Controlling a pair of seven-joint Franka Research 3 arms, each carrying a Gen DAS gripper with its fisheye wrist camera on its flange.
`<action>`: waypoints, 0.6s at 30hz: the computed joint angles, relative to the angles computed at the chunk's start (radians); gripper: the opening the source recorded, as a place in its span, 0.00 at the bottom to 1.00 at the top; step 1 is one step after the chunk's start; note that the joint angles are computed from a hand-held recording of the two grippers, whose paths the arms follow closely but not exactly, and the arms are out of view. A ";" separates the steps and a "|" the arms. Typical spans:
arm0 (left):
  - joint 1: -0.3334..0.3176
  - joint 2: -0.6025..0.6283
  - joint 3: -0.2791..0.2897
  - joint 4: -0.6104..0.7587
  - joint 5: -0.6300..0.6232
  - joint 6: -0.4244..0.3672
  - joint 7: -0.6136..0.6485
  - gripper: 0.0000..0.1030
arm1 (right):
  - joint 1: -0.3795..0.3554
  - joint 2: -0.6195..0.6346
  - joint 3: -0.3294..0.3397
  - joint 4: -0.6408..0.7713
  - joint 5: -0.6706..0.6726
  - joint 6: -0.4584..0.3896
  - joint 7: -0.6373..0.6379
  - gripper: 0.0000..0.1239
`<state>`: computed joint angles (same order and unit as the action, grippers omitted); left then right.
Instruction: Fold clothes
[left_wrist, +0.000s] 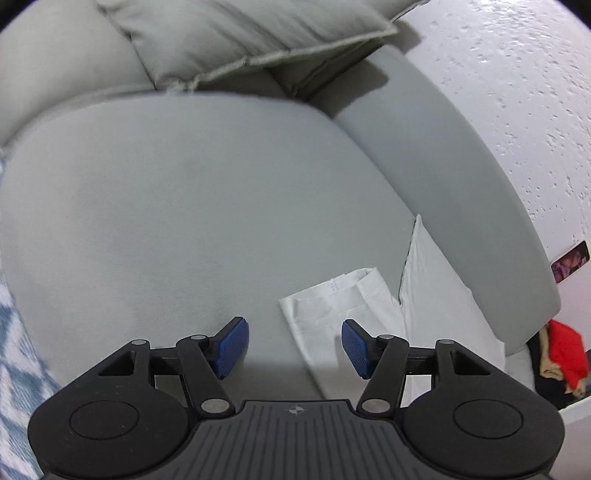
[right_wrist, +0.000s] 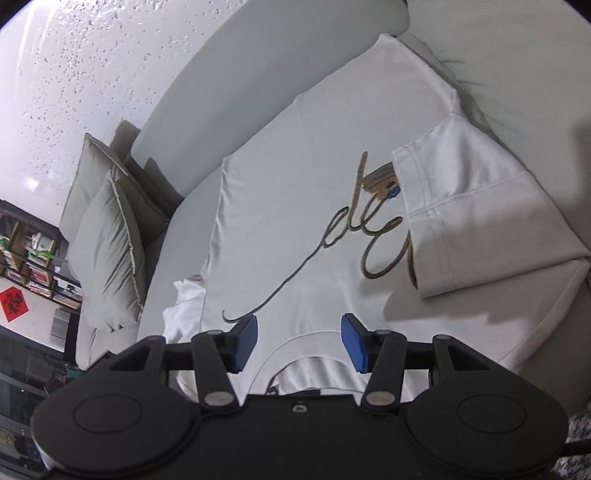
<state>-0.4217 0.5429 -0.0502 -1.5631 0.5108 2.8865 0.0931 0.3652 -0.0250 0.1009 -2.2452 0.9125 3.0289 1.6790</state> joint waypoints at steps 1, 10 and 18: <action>0.041 0.024 -0.050 0.027 -0.041 -0.003 0.059 0.51 | -0.001 0.001 0.000 -0.003 -0.007 0.004 0.010 0.40; 0.014 0.137 -0.061 0.264 -0.128 -0.245 0.233 0.01 | -0.002 0.000 -0.001 -0.022 -0.018 0.024 0.037 0.40; -0.208 0.221 0.077 0.540 0.240 -0.413 0.306 0.01 | 0.012 -0.018 -0.011 -0.029 0.126 0.041 -0.093 0.40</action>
